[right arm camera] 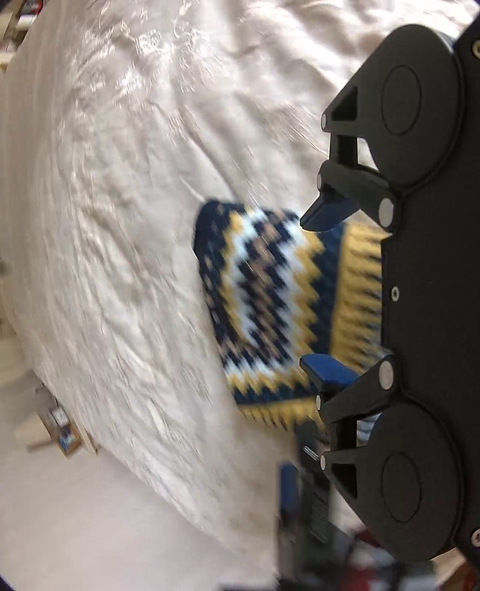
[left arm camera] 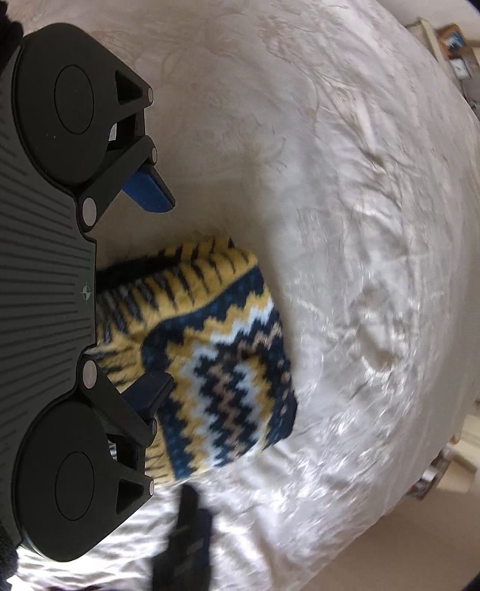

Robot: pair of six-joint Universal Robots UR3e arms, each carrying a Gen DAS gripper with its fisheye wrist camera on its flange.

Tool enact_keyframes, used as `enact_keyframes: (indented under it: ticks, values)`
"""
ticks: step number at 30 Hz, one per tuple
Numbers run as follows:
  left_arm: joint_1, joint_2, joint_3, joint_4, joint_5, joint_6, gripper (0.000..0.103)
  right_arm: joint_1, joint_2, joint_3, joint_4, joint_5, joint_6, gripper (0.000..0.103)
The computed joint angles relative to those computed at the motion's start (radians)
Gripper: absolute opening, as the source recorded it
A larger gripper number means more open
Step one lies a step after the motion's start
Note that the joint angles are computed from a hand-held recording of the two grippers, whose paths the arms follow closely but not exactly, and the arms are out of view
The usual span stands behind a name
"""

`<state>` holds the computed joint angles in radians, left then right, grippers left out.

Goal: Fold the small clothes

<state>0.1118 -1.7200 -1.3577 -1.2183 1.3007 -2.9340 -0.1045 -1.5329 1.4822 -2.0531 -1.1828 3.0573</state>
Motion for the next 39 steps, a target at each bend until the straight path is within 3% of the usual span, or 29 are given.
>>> enact_keyframes:
  ticks: [6, 12, 18, 29, 34, 39]
  values:
    - [-0.043, -0.012, -0.004, -0.023, 0.019, 0.002, 0.094, -0.003, 0.156, -0.079, -0.062, -0.036, 0.089, 0.076]
    - [-0.062, -0.024, -0.025, -0.038, 0.050, 0.032, 0.094, -0.014, 0.286, -0.165, -0.021, -0.045, 0.152, 0.076]
    - [-0.007, 0.043, -0.160, -0.030, 0.016, 0.060, 0.095, -0.013, 0.341, -0.164, -0.015, -0.051, 0.124, 0.087]
    - [0.161, 0.312, -0.495, -0.046, -0.154, 0.103, 0.095, -0.107, 0.310, -0.032, -0.061, 0.153, 0.045, 0.094]
    - [0.169, 0.273, -0.501, -0.002, -0.198, 0.095, 0.098, -0.116, 0.328, -0.024, -0.066, 0.213, 0.018, 0.102]
    - [0.137, 0.159, -0.453, 0.059, -0.241, 0.058, 0.102, -0.122, 0.354, -0.017, -0.099, 0.257, 0.022, 0.103]
